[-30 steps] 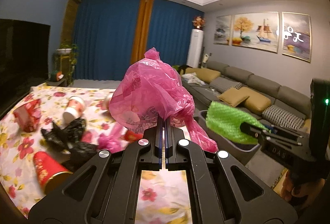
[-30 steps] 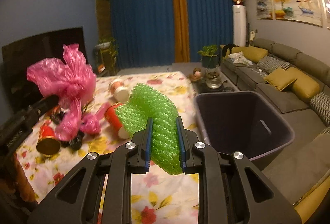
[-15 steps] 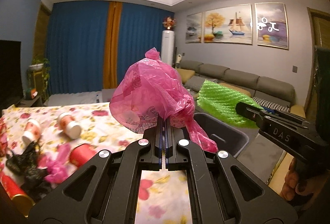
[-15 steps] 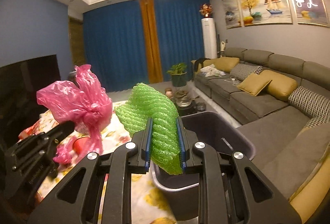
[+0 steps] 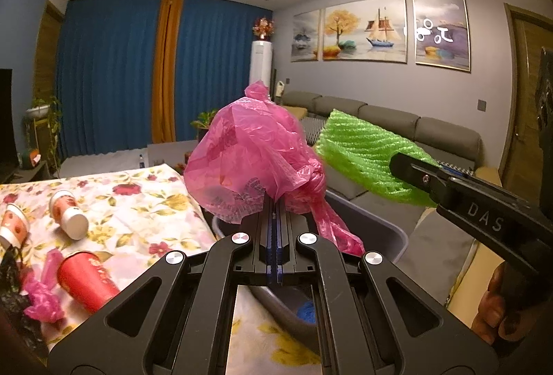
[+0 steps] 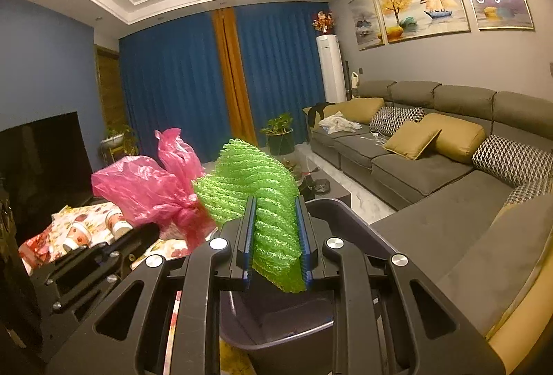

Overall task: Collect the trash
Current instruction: 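Carry the pink bag in the left tool over the bin while the right tool carries the green net, then open the left tool over the bin while the right tool opens, dropping the green net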

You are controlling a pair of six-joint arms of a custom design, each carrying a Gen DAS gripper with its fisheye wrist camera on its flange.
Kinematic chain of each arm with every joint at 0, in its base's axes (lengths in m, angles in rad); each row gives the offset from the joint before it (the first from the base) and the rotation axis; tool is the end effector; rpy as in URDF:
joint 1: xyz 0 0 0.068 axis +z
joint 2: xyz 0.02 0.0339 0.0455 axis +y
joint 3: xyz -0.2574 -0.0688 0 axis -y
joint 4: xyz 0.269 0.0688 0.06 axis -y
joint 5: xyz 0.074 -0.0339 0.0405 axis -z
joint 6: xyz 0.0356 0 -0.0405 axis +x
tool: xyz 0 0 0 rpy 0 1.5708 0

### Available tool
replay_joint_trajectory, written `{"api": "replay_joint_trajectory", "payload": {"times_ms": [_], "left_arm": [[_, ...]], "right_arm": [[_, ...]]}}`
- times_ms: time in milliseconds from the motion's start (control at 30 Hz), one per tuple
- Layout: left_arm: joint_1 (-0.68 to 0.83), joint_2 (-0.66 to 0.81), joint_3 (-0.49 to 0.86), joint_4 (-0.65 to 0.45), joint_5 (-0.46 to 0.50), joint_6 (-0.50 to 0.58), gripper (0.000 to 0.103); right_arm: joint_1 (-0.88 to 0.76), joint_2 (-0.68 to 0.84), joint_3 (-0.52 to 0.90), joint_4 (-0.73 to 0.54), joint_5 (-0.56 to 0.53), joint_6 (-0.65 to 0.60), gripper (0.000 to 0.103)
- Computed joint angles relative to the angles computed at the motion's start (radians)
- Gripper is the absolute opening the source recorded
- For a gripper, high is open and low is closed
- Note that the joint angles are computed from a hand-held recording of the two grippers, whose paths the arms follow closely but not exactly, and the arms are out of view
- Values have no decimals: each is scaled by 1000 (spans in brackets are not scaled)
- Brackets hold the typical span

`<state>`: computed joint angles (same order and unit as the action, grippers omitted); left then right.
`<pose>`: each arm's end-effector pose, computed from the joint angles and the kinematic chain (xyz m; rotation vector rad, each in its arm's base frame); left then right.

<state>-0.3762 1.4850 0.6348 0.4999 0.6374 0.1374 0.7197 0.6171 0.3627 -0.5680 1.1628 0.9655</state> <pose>0.2870 -0.1361 0.1722 0.8942 1.7028 -0.7701 0.1309 0.0713 0.1882 0.6872 1.7435 -0.2618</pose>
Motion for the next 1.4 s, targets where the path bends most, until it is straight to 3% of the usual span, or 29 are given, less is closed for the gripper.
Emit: {"api": "replay_joint_trajectory", "payload": {"times_ms": [67,467,767,867,1000,1133,1400], "left_arm": [[-14,27,14,5,-8,-1,1],[-65,177,114,10,-33,-9,1],[-59,239,179,-51,22,2,5],[-57,245,184,-58,18,6,15],[-39,248,182,-48,8,-14,43],[-11,228,164,-31,-7,-38,62],[68,140,97,-21,-36,-31,85]], "right_arm": [[-47,-46,-29,56,-32,-75,23],[-146,-39,-74,212,-103,-196,27],[-189,-73,-91,262,-135,-239,33],[-202,-79,-89,257,-142,-244,36],[-187,-67,-78,244,-116,-236,43],[-162,-56,-66,226,-90,-217,48],[-54,0,-25,88,-12,-55,70]]}}
